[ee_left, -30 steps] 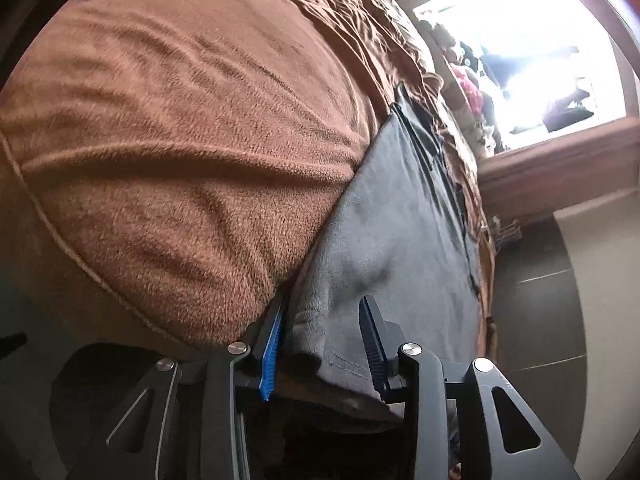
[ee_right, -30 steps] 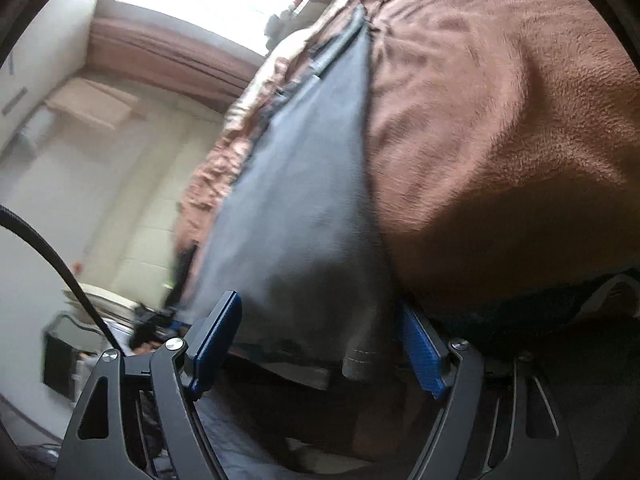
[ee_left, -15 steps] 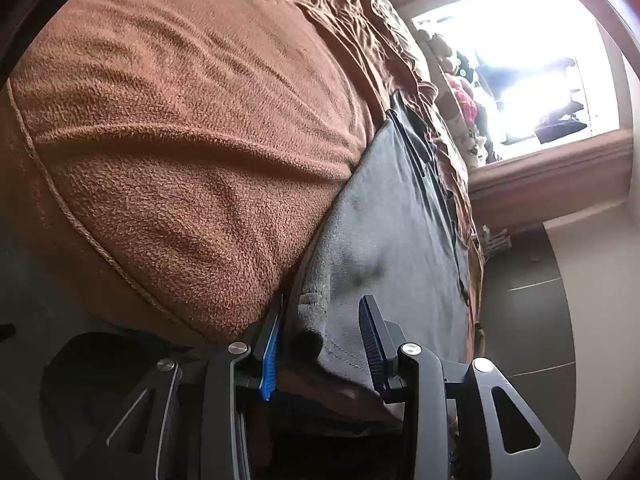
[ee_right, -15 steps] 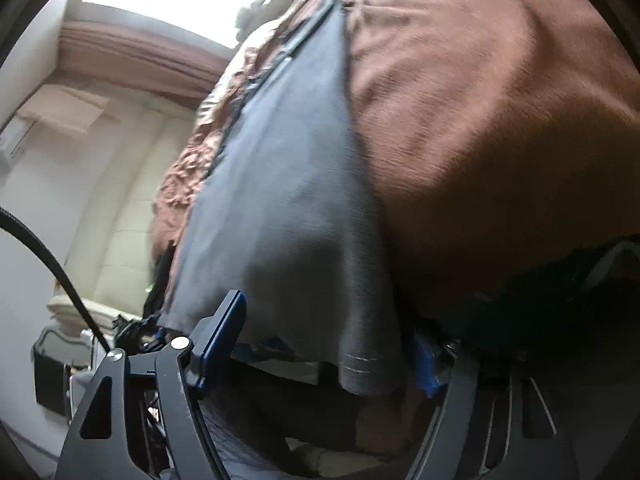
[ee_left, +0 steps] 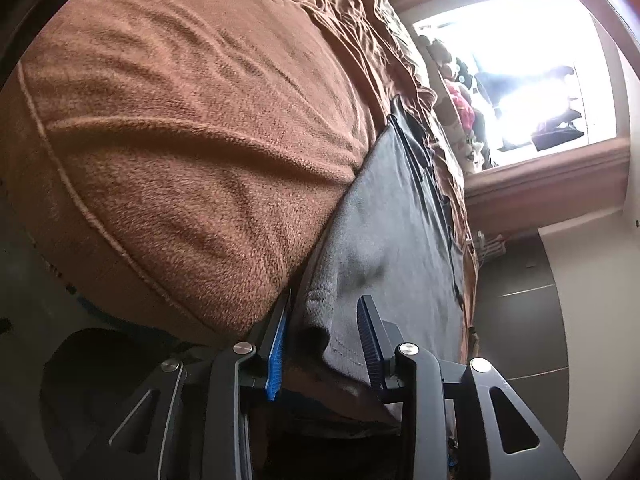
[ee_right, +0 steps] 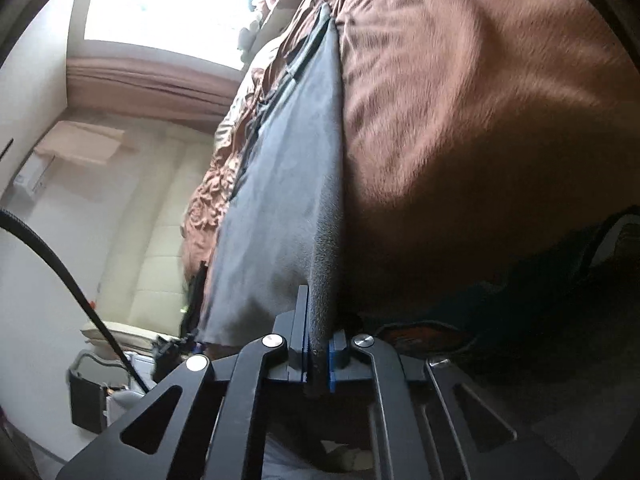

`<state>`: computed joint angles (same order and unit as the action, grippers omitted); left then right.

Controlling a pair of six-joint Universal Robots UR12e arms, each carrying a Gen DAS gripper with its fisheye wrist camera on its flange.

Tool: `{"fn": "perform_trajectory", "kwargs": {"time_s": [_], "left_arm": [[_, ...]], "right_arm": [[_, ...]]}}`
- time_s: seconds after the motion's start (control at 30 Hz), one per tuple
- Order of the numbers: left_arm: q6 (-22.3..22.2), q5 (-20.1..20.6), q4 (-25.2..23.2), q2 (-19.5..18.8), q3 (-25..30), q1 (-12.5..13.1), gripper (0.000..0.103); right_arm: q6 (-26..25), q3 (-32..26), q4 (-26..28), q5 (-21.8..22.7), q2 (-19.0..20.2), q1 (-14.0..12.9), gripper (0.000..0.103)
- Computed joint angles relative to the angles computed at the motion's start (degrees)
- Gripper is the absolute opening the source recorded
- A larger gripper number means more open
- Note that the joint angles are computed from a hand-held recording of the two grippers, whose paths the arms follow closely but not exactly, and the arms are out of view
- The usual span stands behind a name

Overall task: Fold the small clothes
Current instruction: 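Close both tools on the hem edge of the grey strip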

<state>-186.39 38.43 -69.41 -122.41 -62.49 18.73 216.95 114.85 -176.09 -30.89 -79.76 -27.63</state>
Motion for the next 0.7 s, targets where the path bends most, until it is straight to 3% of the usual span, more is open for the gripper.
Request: {"fn": "perform_trajectory", "kwargs": {"time_s": [0.23, 0.67, 0.7], "left_arm": [[-2.0, -0.7, 1.5, 0.6, -1.4, 0.1, 0.036], [-9.8, 1.5, 6.9, -0.3, -0.6, -1.0, 0.036], [-10.0, 1.8, 6.9, -0.5, -0.2, -1.1, 0.032]], "right_arm": [[1.3, 1.7, -1.7, 0.5, -1.7, -1.9, 0.002], [3.0, 1.1, -2.8, -1.1, -1.1, 0.0, 0.002], [2.8, 1.1, -2.8, -1.2, -1.2, 0.0, 0.002]]}}
